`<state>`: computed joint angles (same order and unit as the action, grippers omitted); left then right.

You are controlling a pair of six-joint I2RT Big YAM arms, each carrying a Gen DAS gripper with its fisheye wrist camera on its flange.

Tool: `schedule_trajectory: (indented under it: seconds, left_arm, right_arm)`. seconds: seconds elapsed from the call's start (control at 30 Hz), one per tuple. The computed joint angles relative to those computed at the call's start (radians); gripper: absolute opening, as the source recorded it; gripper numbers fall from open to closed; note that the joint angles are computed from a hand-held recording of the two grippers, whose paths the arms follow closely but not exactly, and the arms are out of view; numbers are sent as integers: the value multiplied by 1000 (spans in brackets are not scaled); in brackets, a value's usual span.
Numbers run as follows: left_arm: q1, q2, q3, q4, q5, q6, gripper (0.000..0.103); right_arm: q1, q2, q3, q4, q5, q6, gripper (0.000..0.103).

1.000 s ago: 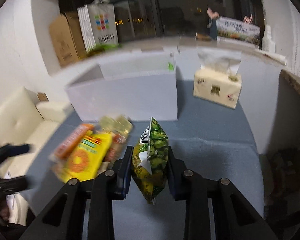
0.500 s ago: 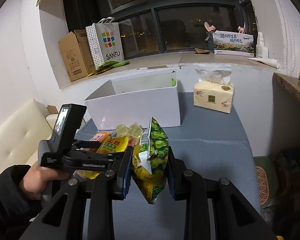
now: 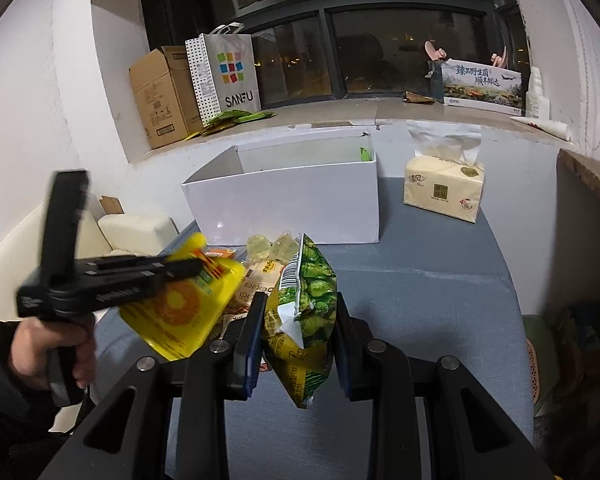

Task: Organize snacks
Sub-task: 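Carry both packs into the white box and open both tools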

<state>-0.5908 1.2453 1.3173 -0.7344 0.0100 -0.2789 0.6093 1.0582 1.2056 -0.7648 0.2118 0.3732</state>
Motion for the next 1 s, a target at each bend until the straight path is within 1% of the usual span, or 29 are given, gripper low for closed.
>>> schedule_trajectory:
  seconds: [0.1,0.17,0.27,0.37,0.4,0.43,0.5,0.57,0.6,0.67,0.73,0.8,0.83,0.87,0.9,0.93,0.97,1.0]
  left_arm:
    - [11,-32,16,26,-16,12,22]
    - [33,-35,44,39,-5,15,22]
    - [80,-3,124,56,22,16,22]
    - [125,69,238,55,31,31,22]
    - [142,111,296,46,36,37,22]
    - [150,142,337,40,29,46,22]
    - [163,211,426,22,-2,76,22]
    - [184,285,522,-14,13,82,22]
    - [192,336,586,-44,9,91,22]
    - [201,408,673,-83,-9,106,22]
    - [210,471,743,-117,-6,108,23]
    - [213,516,786,-138,-14,119,23]
    - [216,546,821,-164,-26,119,28]
    - [219,572,853,-194,-21,117,38]
    - [225,604,899,-241,-28,105,52]
    - [224,607,897,-251,-40,98,93]
    - [227,605,888,-245,-39,100,103]
    - [229,589,855,-212,-42,110,103]
  right_arm:
    - [0,11,9,-1,-9,-3,32]
    - [-2,30,30,-6,-17,-16,32]
    - [-19,77,93,8,-52,-64,32]
    - [-51,147,193,22,-94,-105,32]
    - [-72,185,246,24,-125,-116,32]
    - [-85,216,288,21,-138,-120,32]
    - [-121,299,399,3,-175,-121,32]
    - [-151,381,505,-17,-212,-115,32]
    - [-168,433,573,-37,-236,-116,32]
    - [-193,524,689,-76,-262,-110,32]
    - [-210,620,816,-144,-284,-99,32]
    - [-227,706,925,-187,-327,-78,32]
    - [-230,737,965,-203,-337,-74,32]
    - [-234,771,1011,-219,-341,-64,33]
    - [-236,803,1055,-233,-351,-61,36]
    - [-238,832,1099,-253,-356,-61,53]
    - [-237,861,1146,-282,-348,-59,72]
    - [-235,890,1194,-317,-330,-51,103]
